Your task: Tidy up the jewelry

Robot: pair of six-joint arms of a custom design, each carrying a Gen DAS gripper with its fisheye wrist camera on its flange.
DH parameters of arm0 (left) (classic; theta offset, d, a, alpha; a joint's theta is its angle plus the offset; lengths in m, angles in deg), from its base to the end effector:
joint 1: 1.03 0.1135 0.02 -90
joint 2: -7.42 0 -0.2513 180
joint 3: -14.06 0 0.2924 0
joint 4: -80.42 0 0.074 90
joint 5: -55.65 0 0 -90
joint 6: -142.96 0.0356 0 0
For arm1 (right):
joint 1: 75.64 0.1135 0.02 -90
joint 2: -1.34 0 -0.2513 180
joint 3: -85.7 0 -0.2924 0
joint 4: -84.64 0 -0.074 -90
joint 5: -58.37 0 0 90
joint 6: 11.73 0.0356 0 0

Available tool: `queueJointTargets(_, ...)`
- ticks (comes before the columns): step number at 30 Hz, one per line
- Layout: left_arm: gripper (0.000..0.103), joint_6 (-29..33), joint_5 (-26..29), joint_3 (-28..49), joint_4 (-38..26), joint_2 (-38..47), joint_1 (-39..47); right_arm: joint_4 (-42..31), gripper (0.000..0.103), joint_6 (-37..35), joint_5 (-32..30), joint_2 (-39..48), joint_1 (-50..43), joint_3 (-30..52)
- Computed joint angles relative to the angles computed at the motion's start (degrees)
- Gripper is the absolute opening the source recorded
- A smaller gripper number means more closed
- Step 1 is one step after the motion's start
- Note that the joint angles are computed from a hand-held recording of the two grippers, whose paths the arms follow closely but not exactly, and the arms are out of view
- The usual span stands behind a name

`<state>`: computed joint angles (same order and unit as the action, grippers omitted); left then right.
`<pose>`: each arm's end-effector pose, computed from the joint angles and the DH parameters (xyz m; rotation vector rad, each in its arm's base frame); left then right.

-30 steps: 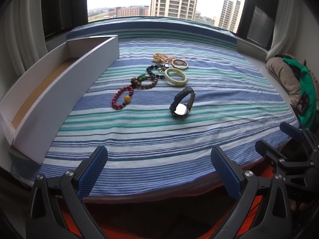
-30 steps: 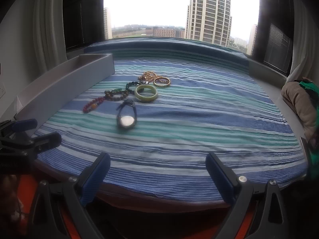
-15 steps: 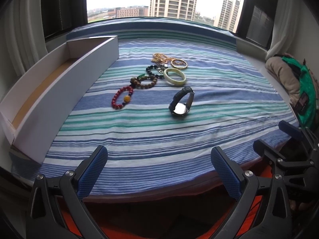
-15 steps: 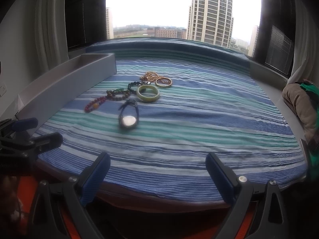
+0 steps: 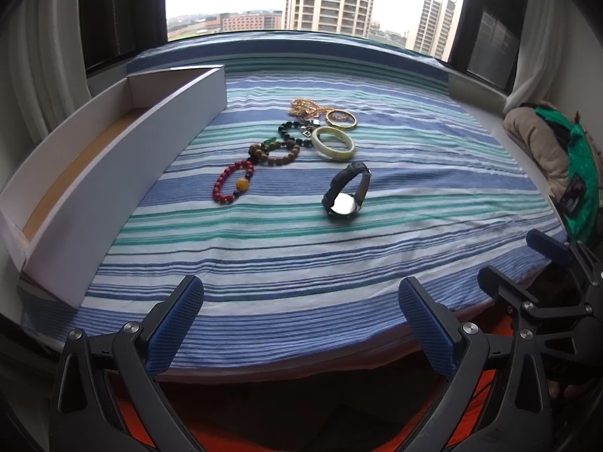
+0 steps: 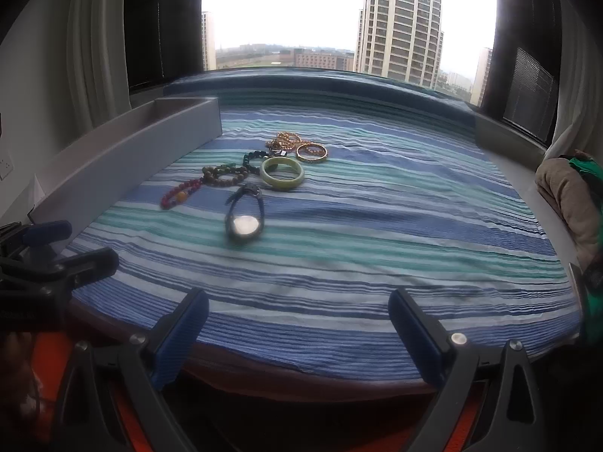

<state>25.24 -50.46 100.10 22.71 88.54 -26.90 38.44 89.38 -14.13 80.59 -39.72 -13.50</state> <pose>0.3084 -0.1386 0.3007 -0.1556 2.4381 -0.0621 0.2834 0.1921 0.2924 -0.3498 2.2794 0.0588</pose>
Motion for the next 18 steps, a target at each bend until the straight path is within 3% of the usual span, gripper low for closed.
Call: queueJointTargets(18,0.103,-0.3,0.3,-0.1,0.1,0.7,0.3,-0.2,0.098,0.2,-0.3,0.3,0.0,0.1)
